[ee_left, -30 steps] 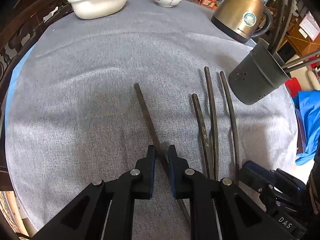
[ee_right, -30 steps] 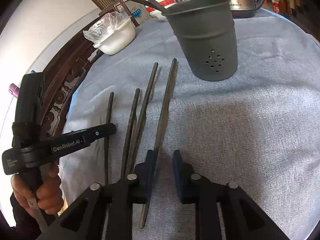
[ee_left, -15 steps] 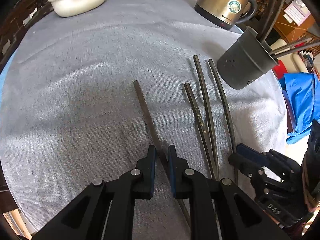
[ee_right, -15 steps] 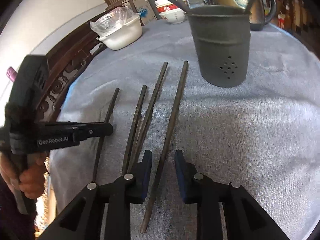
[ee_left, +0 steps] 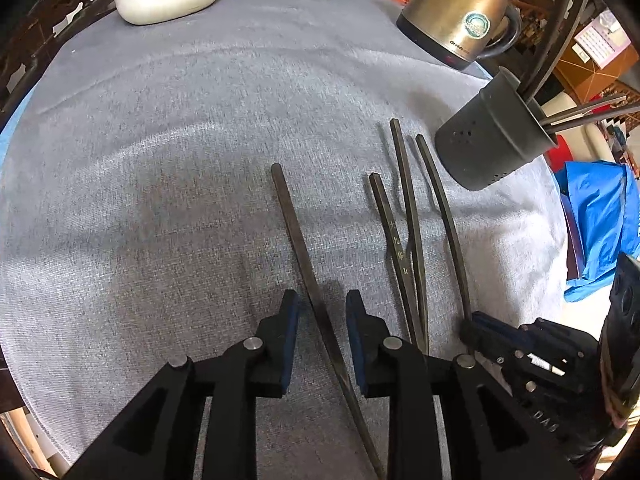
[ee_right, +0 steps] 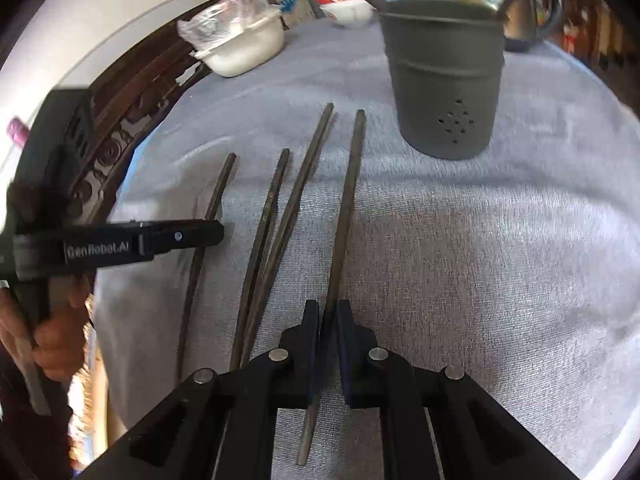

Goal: Organize utensils
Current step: 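Grasp another dark chopstick with the right gripper while the left gripper holds its own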

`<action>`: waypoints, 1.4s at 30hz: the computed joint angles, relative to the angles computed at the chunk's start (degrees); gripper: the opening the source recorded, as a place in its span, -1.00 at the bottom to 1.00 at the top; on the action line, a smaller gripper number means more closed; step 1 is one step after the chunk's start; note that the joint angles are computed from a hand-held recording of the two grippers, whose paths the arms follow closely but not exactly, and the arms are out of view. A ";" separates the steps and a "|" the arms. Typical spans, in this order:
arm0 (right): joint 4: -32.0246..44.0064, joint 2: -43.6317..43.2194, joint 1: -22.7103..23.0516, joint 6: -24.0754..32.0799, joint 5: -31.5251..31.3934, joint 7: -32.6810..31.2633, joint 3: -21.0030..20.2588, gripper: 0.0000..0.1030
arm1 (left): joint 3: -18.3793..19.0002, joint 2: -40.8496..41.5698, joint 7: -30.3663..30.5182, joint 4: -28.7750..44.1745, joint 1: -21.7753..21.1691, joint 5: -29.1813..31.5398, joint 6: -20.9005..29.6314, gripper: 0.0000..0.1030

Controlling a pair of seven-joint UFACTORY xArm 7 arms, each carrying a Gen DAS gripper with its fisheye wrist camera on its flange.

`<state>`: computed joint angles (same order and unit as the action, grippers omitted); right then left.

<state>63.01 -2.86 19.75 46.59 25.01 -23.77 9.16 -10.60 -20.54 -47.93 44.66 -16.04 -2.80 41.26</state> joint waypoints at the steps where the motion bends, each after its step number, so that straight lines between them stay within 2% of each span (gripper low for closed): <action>1: 0.04 -0.03 -0.03 -0.33 0.42 0.01 -0.07 -0.74 | -0.16 0.07 -0.19 0.02 0.09 0.32 -0.07 -0.53; 4: 0.42 -0.12 -0.22 -1.14 3.39 -1.12 -0.49 -0.68 | -0.95 0.36 -1.41 0.35 0.34 1.77 -0.07 -0.53; 7: 1.78 0.78 -0.52 -1.92 5.55 -1.00 -0.66 -0.47 | -1.94 0.77 -3.29 0.88 0.68 4.18 0.67 -0.66; 11: 2.73 1.70 -0.53 -5.96 4.81 0.56 -0.11 -0.45 | -0.70 -0.43 -2.33 -0.46 -0.24 2.79 -0.41 -0.66; 14: 3.77 3.04 -0.20 -9.69 1.17 3.26 0.49 -0.45 | -0.12 -1.20 -1.60 -1.04 -0.43 1.46 -0.16 -0.66; 16: 5.09 4.36 0.05 -10.59 -0.99 4.50 0.84 -0.47 | -0.71 -1.64 -2.34 -0.76 0.28 2.67 1.20 -0.64; 23: 10.75 10.48 1.63 -11.45 -9.61 10.41 1.91 -0.47 | -0.18 -3.53 -3.00 -0.79 2.22 3.98 1.56 -0.53; 30: 15.89 16.17 4.12 -10.38 -22.10 20.71 0.79 -0.47 | 1.10 0.93 -3.05 2.46 4.12 3.64 0.59 -0.46; 37: 18.61 18.65 4.62 -10.14 -25.31 22.60 0.99 -0.49 | 1.96 4.61 -3.63 4.95 4.60 3.27 1.96 -0.46; 39: 18.62 18.85 4.50 -10.61 -25.29 22.45 1.12 -0.60 | 2.09 5.61 -3.53 5.19 4.59 3.29 1.61 -0.47; 41: 18.92 19.23 4.46 -10.89 -25.28 22.29 1.23 -0.80 | 1.76 5.83 -4.28 5.60 4.71 4.38 1.80 -0.47; 42: 18.91 19.30 4.19 -11.06 -24.72 21.74 1.44 -0.82 | 1.62 5.45 -4.78 5.42 4.69 4.70 2.03 -0.56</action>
